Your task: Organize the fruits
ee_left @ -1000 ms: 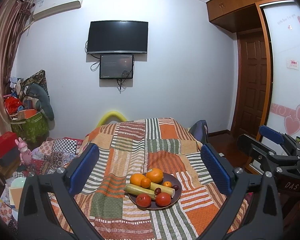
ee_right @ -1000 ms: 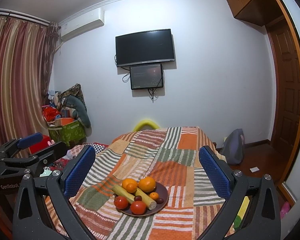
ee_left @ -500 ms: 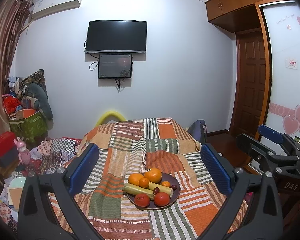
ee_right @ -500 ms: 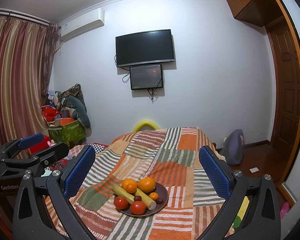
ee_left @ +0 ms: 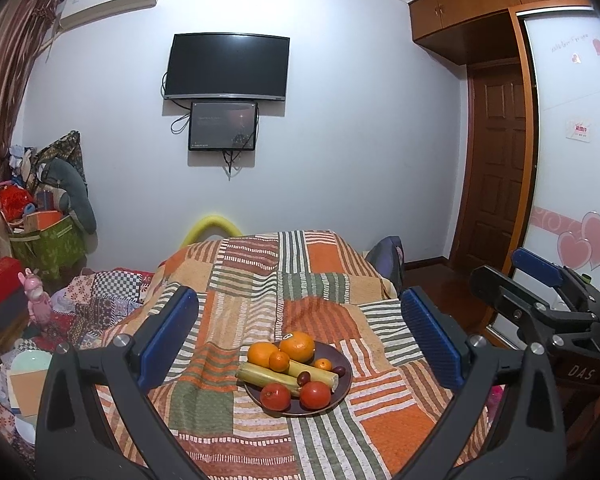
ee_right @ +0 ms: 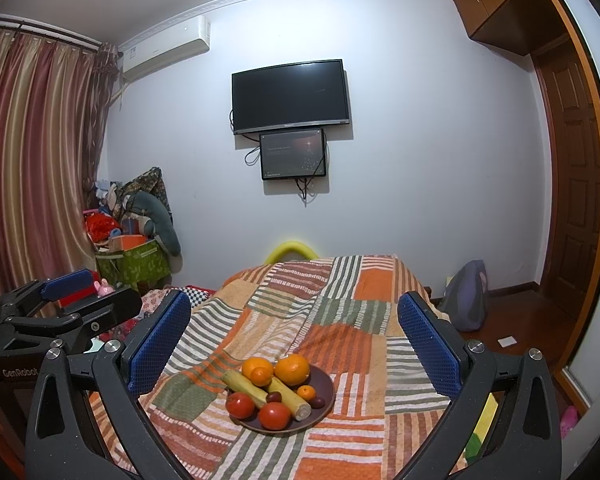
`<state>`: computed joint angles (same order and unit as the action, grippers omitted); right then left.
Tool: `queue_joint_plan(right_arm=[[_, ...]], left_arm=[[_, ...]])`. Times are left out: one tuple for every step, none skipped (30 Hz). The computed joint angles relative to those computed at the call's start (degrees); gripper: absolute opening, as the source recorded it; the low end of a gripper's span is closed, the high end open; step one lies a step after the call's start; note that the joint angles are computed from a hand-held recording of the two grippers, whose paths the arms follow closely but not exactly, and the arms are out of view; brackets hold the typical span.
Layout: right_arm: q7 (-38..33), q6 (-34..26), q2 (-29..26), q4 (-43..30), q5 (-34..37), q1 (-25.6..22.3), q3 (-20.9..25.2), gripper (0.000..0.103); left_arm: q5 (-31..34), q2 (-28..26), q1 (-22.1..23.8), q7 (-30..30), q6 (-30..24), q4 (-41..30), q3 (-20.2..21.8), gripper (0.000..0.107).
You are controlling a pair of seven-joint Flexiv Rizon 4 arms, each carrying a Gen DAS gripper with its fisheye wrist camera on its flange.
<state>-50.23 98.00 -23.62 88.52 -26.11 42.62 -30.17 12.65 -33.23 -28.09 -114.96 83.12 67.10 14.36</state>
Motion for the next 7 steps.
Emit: queue_joint_plan(right_arm=[[-0.1,-0.1,0.0,-0.1,0.0,-0.2,0.3,0.103],[-0.2,-0.3,0.0,-0.2,0.0,-0.6,0.8,0.103],[-0.2,-0.5,0.0,-0.4,-0.1,-0.9,1.2,0.103],[-0.1,-0.5,0.1,-0.4,-0.3,-1.0,1.3,0.103],[-0.1,-0.6,0.1,-0.5,-0.5,-1.3,1.5,0.103],[0.1,-0.5,0.0,-0.5,-0.6,-1.3,1.5,0.103],[0.1,-0.6,0.1,-0.5,-0.8,-1.4,1.6,0.103]], left_arm=[[0.0,0.0,0.0,0.0,0.0,0.0,0.0,0.103],[0.0,0.0,0.0,0.0,-0.1,-0.1,-0.1,0.103],[0.0,0.0,0.1,0.0,-0.1,-0.1,-0.1,0.103],[-0.1,0.0,0.2,0.2,-0.1,0.0,-0.4,0.103],[-0.2,0.0,0.4,0.4,-0.2,-0.1,-0.6,0.103],[-0.3,-0.1,0.5,0.6,-0.3,-0.1,-0.8,0.103],[-0.5,-0.1,0.8,1.0,-0.4,-0.1,-1.2,0.103]])
